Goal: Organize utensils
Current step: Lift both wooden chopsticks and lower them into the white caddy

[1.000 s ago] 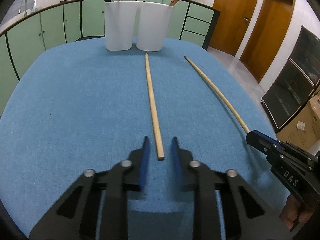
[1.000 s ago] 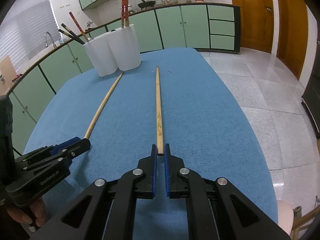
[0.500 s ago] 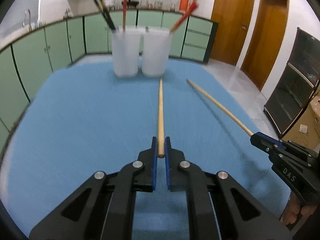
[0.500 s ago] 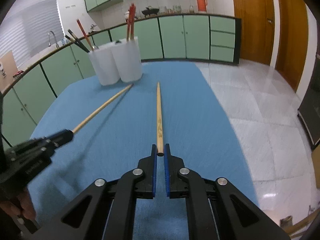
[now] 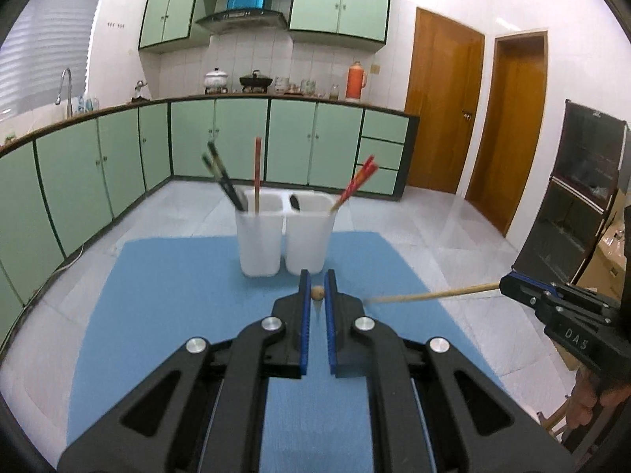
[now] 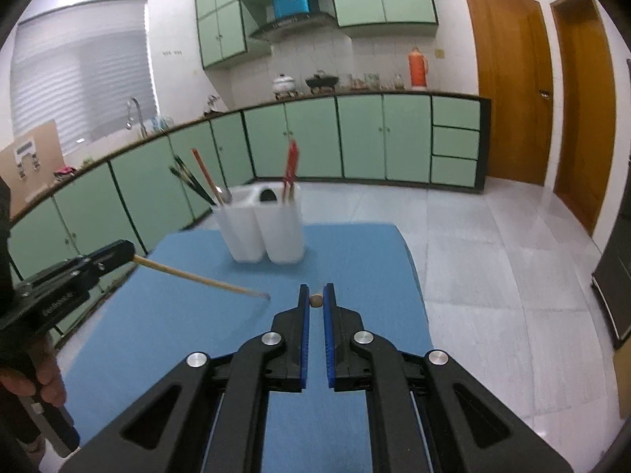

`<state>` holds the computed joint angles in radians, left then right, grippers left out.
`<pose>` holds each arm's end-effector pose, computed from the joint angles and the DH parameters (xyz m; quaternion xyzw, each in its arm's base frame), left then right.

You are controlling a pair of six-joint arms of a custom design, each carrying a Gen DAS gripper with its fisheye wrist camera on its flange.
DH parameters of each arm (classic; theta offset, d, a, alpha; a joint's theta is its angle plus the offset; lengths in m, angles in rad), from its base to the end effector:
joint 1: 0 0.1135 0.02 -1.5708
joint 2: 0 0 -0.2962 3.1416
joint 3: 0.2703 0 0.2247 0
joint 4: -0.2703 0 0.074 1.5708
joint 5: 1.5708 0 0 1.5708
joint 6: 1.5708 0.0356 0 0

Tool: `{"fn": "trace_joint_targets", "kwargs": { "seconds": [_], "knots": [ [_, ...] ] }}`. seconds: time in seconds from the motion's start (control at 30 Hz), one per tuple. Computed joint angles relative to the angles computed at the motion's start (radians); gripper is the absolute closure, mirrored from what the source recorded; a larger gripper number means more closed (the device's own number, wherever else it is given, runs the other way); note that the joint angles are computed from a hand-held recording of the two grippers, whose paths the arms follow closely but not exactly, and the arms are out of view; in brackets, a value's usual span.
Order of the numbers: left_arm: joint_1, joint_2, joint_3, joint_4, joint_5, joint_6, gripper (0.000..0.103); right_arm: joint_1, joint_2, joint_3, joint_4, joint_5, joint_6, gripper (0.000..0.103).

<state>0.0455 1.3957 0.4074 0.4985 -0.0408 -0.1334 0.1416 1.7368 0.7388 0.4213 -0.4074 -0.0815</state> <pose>0.2340 0.0121 0.2058 -0.0870 0.8529 -0.0051 0.5147 0.3209 0.0600 0.1980 -0.1917 0.8447 0.1918 0.4614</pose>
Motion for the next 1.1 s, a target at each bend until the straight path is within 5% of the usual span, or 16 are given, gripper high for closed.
{"fn": "trace_joint_targets", "kwargs": {
  "seconds": [0.5, 1.1],
  "knots": [
    [0.062, -0.069, 0.12, -0.122, 0.099, 0.042, 0.097, 0.042, -0.028, 0.205, -0.177, -0.076, -0.038, 0.096],
    [0.095, -0.027, 0.362, -0.094, 0.095, 0.091, 0.097, 0.095, 0.006, 0.528, -0.229, -0.123, 0.049, 0.096]
  ]
}}
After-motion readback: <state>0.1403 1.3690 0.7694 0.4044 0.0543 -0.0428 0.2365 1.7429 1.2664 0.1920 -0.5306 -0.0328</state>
